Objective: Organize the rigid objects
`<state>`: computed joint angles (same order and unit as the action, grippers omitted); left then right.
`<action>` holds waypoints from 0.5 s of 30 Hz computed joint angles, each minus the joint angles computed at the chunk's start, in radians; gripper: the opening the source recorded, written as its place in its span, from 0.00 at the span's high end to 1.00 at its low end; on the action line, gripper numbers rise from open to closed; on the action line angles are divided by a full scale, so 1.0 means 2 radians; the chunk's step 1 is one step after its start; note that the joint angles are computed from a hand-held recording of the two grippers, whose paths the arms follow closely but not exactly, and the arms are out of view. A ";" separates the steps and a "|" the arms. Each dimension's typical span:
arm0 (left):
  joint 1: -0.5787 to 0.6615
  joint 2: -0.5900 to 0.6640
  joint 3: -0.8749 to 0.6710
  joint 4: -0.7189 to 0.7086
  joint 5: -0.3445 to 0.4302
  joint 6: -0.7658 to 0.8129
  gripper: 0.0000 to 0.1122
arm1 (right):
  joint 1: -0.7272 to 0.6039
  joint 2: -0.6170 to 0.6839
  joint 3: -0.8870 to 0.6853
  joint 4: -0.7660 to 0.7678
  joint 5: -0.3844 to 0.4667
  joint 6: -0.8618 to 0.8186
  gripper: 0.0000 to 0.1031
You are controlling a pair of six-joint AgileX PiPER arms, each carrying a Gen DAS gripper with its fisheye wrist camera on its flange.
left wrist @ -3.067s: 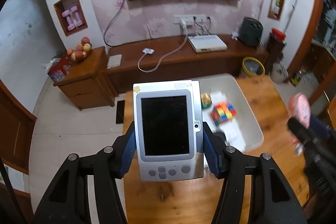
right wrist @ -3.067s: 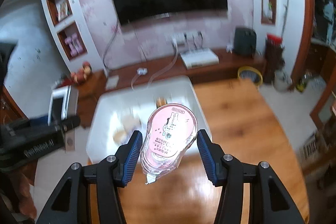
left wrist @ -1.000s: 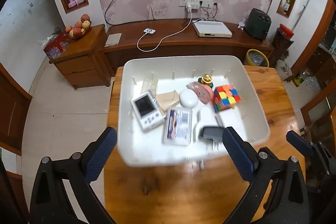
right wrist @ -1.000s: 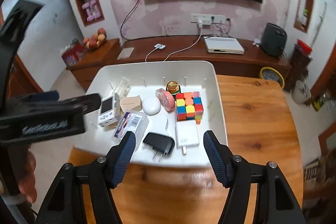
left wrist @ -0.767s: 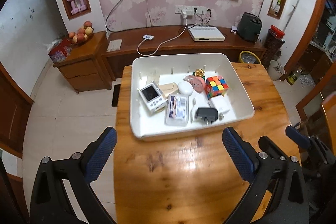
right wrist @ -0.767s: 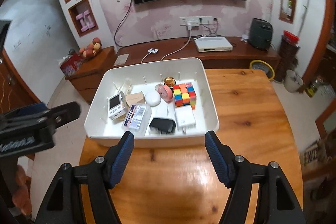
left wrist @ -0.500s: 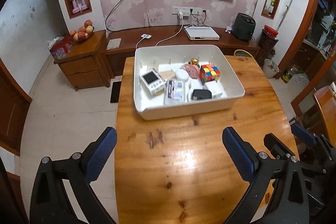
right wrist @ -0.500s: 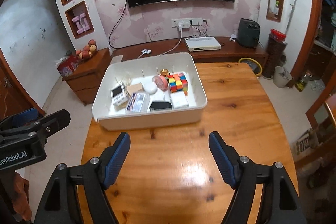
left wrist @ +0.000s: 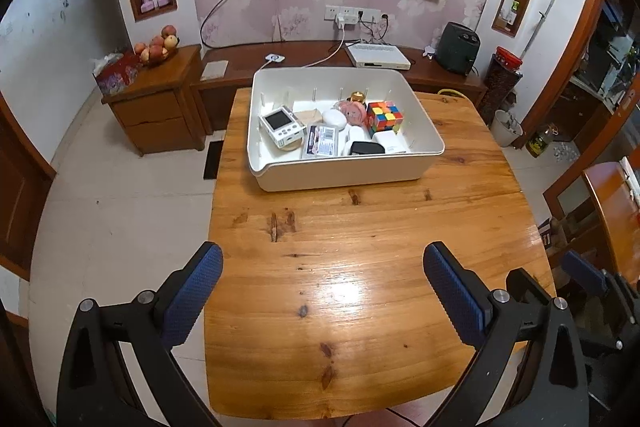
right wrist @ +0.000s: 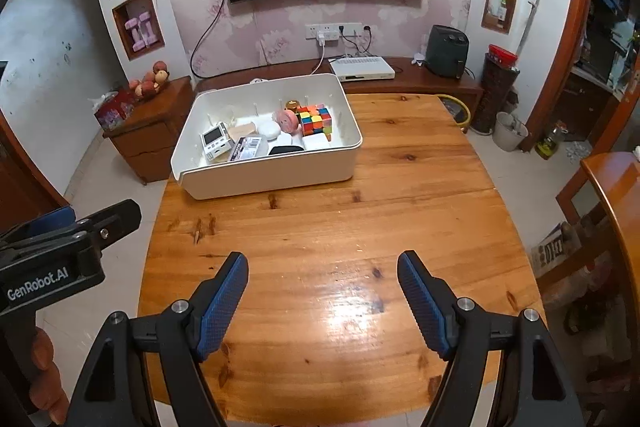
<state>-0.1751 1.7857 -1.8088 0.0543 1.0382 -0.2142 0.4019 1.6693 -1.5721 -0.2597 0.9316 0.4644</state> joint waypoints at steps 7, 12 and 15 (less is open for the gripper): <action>-0.034 0.001 -0.058 0.034 0.053 -0.047 0.11 | -0.020 -0.006 -0.054 0.030 0.038 -0.063 0.24; -0.062 0.009 -0.099 0.055 0.079 -0.090 0.10 | -0.047 -0.005 -0.093 0.060 0.057 -0.127 0.22; -0.083 0.014 -0.110 0.080 0.086 -0.121 0.10 | -0.060 -0.010 -0.102 0.063 0.055 -0.157 0.22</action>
